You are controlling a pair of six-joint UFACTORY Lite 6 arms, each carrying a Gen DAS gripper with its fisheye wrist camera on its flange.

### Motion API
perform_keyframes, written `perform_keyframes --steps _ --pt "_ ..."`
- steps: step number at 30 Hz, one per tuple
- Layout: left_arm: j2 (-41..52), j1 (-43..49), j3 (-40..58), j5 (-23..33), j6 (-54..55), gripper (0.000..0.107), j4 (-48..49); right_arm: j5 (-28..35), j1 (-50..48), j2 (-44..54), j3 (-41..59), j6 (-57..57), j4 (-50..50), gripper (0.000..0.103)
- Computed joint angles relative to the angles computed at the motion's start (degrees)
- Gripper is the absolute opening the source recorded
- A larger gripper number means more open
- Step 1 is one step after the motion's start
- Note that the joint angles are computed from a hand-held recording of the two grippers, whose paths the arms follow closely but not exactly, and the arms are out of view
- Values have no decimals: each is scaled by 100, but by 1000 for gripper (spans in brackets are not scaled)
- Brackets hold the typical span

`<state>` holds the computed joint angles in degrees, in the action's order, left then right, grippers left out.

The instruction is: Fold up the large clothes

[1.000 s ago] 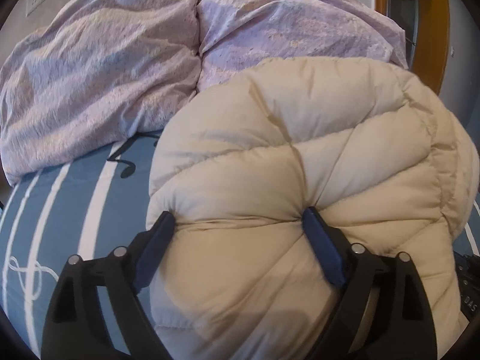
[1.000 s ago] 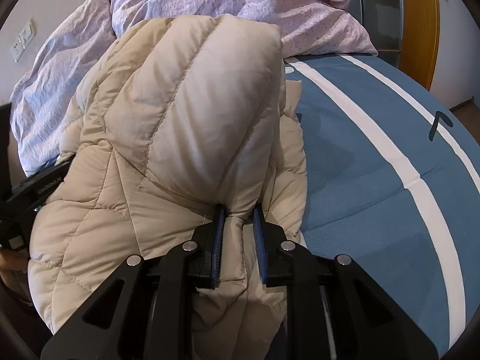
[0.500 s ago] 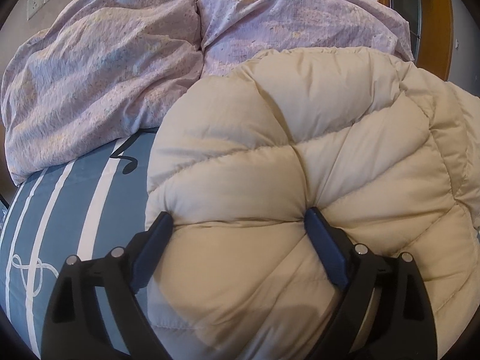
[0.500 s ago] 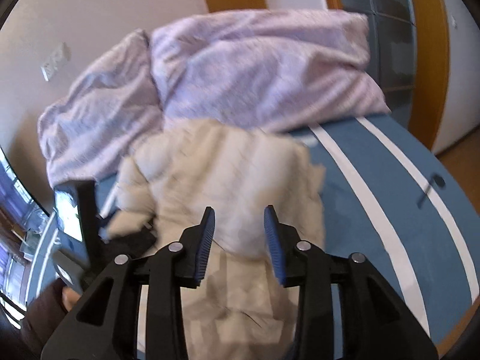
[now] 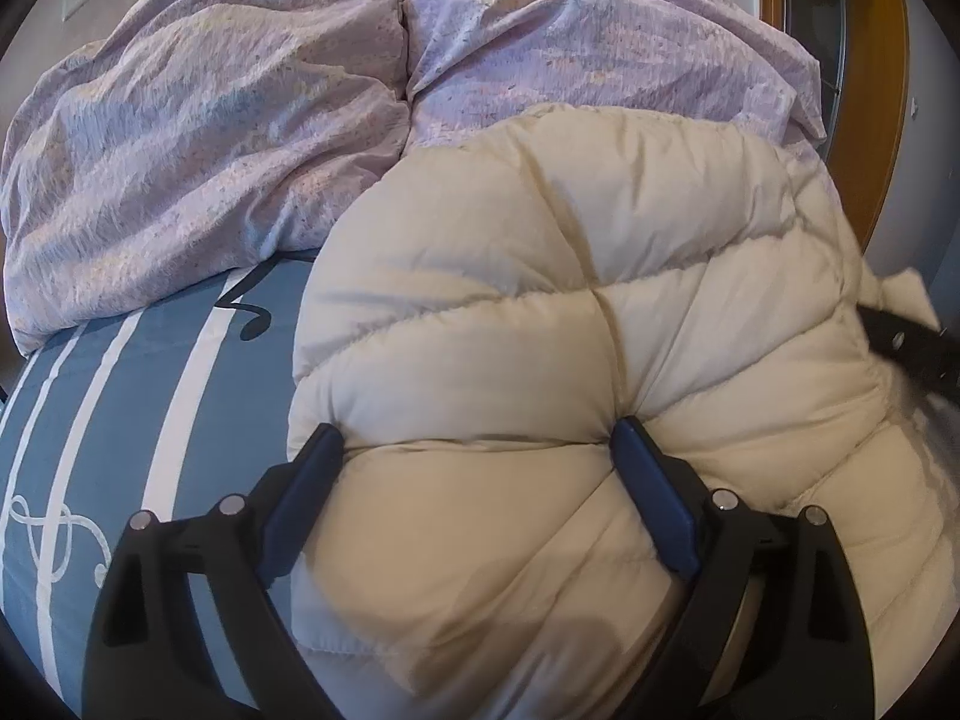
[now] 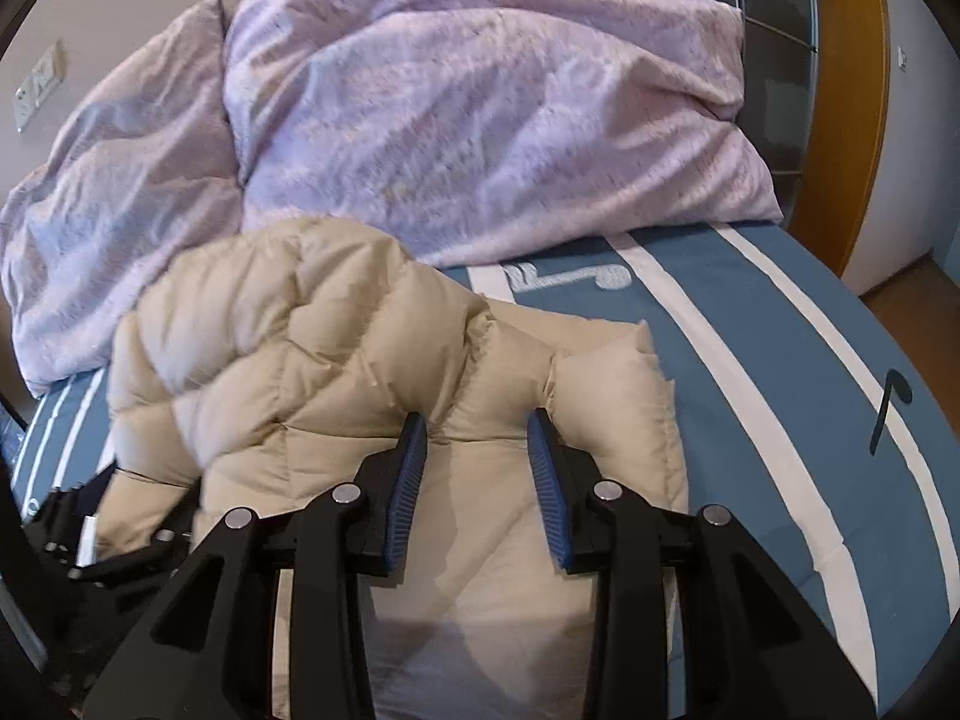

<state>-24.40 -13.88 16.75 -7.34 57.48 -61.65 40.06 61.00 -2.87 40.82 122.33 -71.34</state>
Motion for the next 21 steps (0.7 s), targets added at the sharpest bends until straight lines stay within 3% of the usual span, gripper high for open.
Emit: perform_keyframes --steps 12,21 --pt "-6 2 -12 23 -692 95 542 -76 -203 635 -75 861 -797 37" --pt "184 259 105 252 -2201 100 2056 -263 -344 755 -11 895 -896 39"
